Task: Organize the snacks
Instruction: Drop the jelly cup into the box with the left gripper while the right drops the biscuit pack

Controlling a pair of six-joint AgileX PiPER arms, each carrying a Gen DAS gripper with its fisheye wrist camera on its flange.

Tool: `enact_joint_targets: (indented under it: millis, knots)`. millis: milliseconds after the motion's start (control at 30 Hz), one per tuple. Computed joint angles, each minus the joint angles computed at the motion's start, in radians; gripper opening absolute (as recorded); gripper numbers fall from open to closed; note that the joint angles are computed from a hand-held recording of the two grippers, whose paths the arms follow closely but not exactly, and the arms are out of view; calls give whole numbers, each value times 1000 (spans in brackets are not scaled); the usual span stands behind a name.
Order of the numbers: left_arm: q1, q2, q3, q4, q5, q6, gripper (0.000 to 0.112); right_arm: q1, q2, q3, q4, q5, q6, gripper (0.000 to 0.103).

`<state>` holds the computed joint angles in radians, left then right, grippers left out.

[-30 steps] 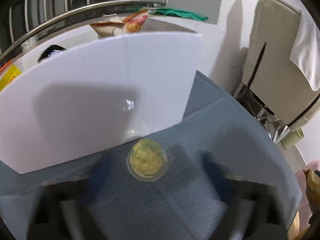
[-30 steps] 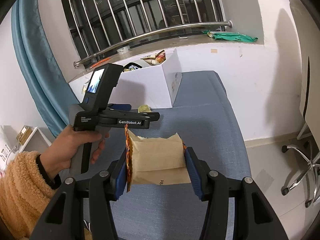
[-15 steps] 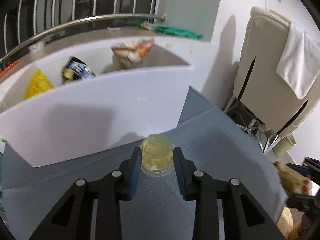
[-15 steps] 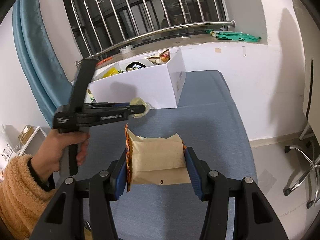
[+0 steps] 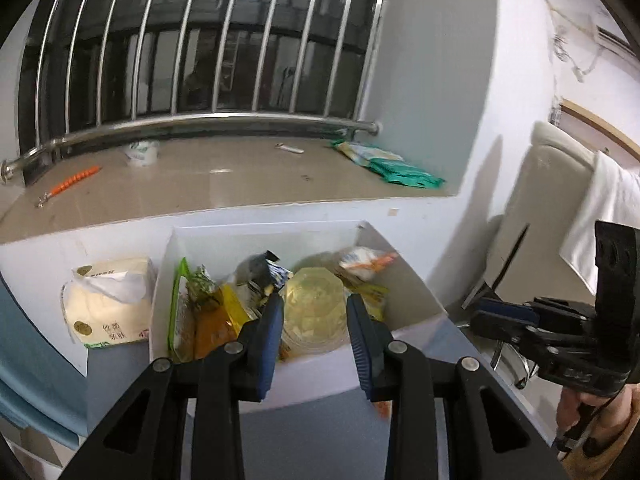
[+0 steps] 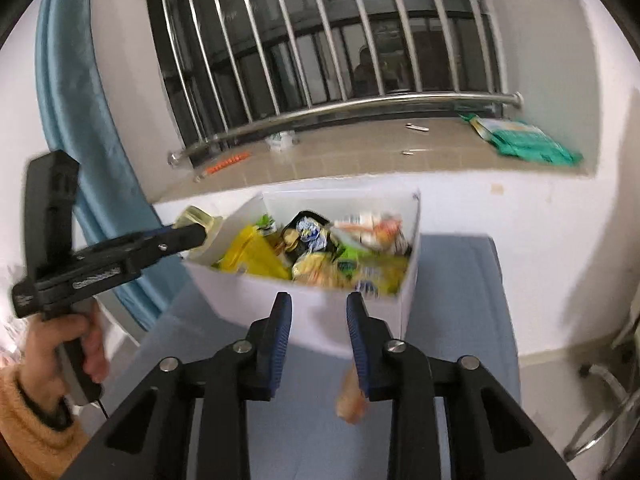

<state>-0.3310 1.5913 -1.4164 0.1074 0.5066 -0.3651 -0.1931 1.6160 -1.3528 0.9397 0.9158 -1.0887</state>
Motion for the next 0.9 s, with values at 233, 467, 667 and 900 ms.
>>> enact_joint_targets:
  millis: [233,467,667,900]
  knots:
    - [25,40,-29,-51,1,68,36,27,77,-91,-81,-12,114,61]
    - [11,50,-30,-52,-16,63,36,48,-6,211,-111,-258,-3,103]
    - [-2,49,-43,-34,1,57,36,162,93,273,-261,-409,75,102]
    - [24,78,-72,-64,20,83,36,193,209,173,-338,-367,177,73]
